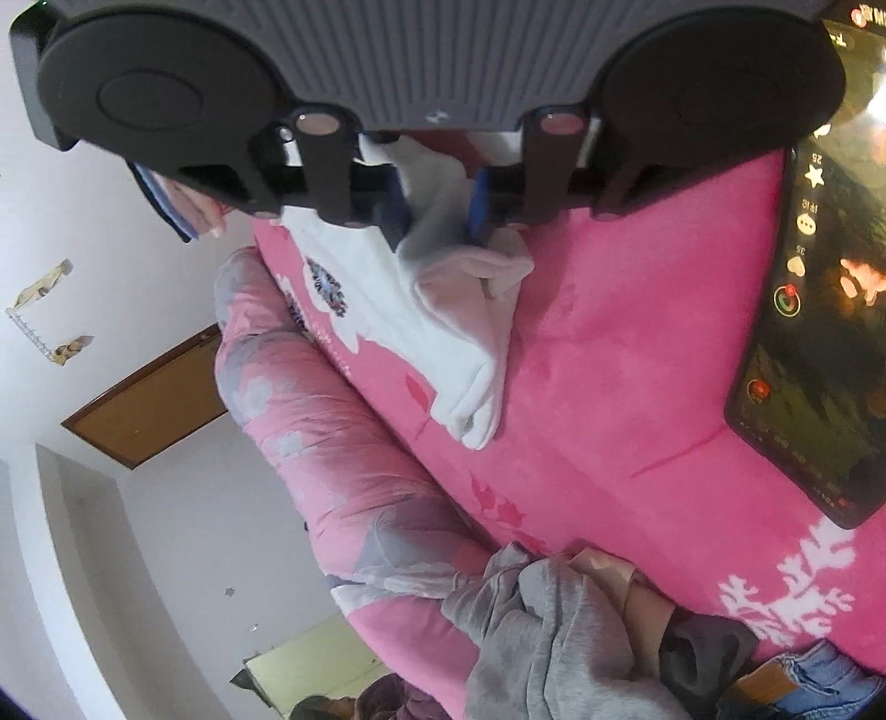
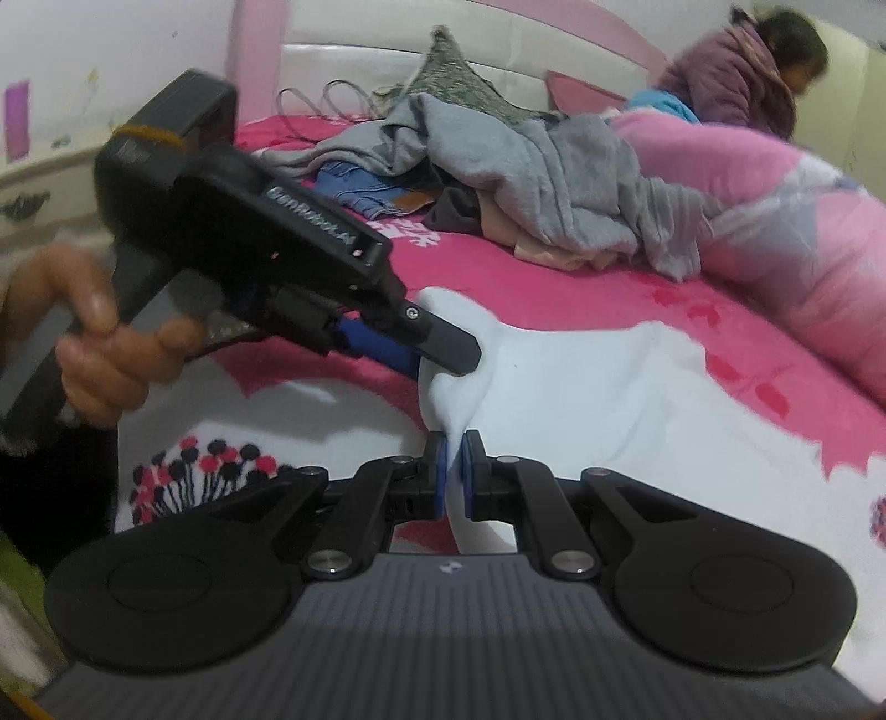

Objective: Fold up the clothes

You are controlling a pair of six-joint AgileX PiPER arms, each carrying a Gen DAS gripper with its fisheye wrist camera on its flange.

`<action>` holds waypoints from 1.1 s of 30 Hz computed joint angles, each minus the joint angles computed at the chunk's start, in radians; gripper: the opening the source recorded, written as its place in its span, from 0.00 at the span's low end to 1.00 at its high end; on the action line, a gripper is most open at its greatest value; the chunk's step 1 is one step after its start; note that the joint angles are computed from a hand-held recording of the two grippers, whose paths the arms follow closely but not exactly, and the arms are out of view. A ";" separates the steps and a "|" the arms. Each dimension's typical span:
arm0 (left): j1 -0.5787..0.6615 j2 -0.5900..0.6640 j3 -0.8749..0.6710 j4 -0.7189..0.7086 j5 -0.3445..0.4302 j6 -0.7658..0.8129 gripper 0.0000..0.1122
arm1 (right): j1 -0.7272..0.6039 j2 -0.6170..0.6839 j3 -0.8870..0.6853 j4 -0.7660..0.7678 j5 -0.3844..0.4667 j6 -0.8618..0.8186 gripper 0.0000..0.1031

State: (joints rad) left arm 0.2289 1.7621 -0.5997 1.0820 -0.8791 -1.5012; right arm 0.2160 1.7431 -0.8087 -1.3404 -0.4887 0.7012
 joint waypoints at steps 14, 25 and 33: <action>0.080 -0.127 0.116 -0.060 0.058 0.094 0.25 | -0.024 -0.036 0.030 -0.113 -0.137 -0.053 0.07; 0.091 -0.301 0.192 -0.123 0.156 0.178 0.25 | 0.166 0.179 -0.130 0.120 -0.003 -0.062 0.07; -0.069 -0.306 0.129 -0.201 0.272 0.313 0.28 | 0.087 0.022 0.084 0.180 -0.192 -0.134 0.07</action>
